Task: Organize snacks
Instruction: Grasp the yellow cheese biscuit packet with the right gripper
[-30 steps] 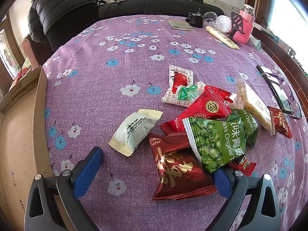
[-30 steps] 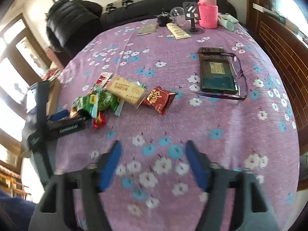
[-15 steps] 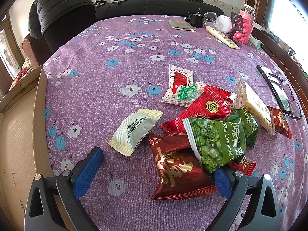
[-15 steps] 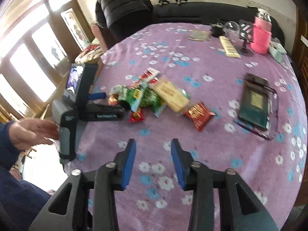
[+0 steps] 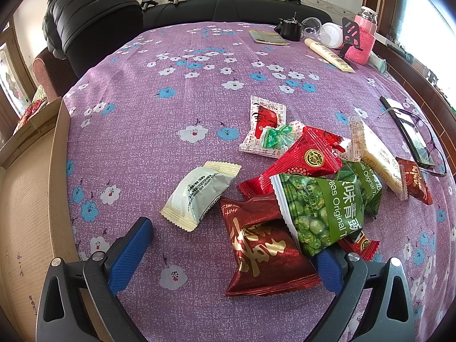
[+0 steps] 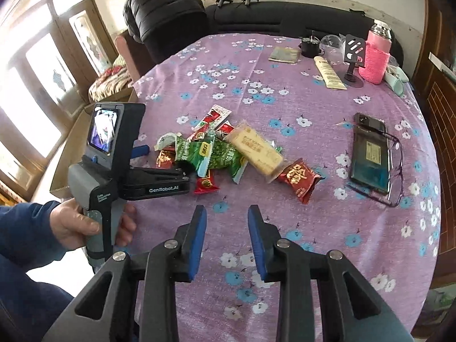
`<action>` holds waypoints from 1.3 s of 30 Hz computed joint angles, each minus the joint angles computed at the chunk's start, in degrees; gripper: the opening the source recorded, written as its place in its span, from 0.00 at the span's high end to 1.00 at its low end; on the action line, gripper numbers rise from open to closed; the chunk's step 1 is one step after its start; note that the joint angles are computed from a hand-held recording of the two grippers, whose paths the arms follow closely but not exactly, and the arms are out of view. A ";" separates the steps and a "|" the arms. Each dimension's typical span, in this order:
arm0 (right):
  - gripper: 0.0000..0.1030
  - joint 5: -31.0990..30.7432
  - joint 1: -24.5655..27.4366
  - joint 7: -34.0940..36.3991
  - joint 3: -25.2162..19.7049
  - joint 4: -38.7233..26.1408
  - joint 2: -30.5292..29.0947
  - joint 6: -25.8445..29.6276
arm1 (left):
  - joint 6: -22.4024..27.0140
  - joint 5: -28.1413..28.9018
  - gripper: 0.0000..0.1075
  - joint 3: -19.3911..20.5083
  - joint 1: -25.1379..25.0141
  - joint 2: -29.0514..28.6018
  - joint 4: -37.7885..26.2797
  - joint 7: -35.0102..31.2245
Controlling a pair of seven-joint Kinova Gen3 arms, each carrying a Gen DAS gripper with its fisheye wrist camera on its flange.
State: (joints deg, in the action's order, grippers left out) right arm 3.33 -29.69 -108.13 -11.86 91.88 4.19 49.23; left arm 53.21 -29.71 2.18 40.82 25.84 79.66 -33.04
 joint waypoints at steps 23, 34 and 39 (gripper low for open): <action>0.59 -7.23 3.99 27.52 2.56 -17.28 19.78 3.40 | 5.12 13.84 0.14 7.80 -8.91 -14.85 7.40 -4.91; 0.69 -14.91 6.18 17.89 2.21 -3.74 9.66 -1.80 | 1.86 24.01 0.30 8.90 -12.27 -9.06 1.21 -17.99; 0.69 -15.73 6.29 11.25 2.24 5.05 2.67 -5.67 | 0.79 33.00 0.45 9.61 -14.04 -4.56 -2.02 -22.37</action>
State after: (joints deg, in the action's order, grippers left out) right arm -12.39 -23.40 -96.89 -9.62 96.92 6.86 43.55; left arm 54.00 3.29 11.79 26.78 21.28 77.64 -55.42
